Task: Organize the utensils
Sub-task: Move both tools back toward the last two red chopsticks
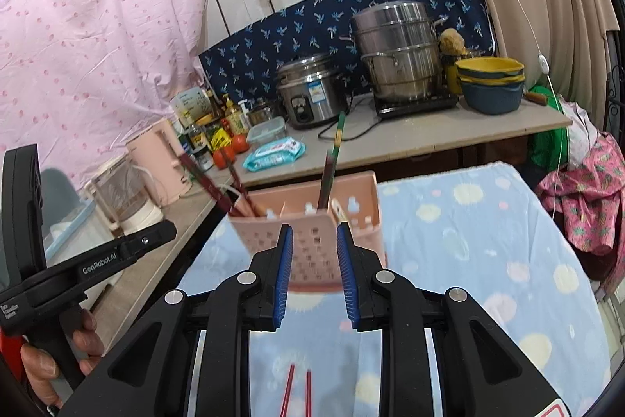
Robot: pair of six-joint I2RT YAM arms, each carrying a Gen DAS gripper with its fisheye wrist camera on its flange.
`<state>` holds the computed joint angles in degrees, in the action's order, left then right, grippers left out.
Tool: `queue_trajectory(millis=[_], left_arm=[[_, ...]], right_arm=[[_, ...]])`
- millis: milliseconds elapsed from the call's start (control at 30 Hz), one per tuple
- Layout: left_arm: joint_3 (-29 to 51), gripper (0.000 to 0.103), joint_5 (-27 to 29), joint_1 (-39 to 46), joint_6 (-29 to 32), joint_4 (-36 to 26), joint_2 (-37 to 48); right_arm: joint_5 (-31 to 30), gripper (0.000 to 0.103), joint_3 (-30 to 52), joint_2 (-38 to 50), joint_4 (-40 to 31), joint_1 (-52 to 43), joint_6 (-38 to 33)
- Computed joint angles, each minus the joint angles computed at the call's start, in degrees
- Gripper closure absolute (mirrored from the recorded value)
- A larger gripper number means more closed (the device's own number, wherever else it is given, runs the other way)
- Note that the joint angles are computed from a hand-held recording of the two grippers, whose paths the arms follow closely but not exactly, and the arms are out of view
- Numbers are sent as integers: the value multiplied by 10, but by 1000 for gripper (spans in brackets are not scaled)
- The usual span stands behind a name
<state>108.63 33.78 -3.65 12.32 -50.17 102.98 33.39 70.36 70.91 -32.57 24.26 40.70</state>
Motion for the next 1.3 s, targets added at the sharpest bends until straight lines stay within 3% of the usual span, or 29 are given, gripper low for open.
queue_trajectory(millis=[267, 533, 900, 1300], left_arm=[[-193, 77, 11, 41, 74, 8, -107], [-325, 77, -2, 77, 133, 21, -172], [-439, 77, -11, 113, 204, 13, -241], [-502, 77, -15, 134, 254, -5, -277]], right_arm=[[72, 80, -73, -37, -89, 134, 131], [117, 80, -108, -7, -184, 264, 279], [106, 80, -133, 40, -219, 377, 424], [90, 80, -140, 73, -222, 430, 492]])
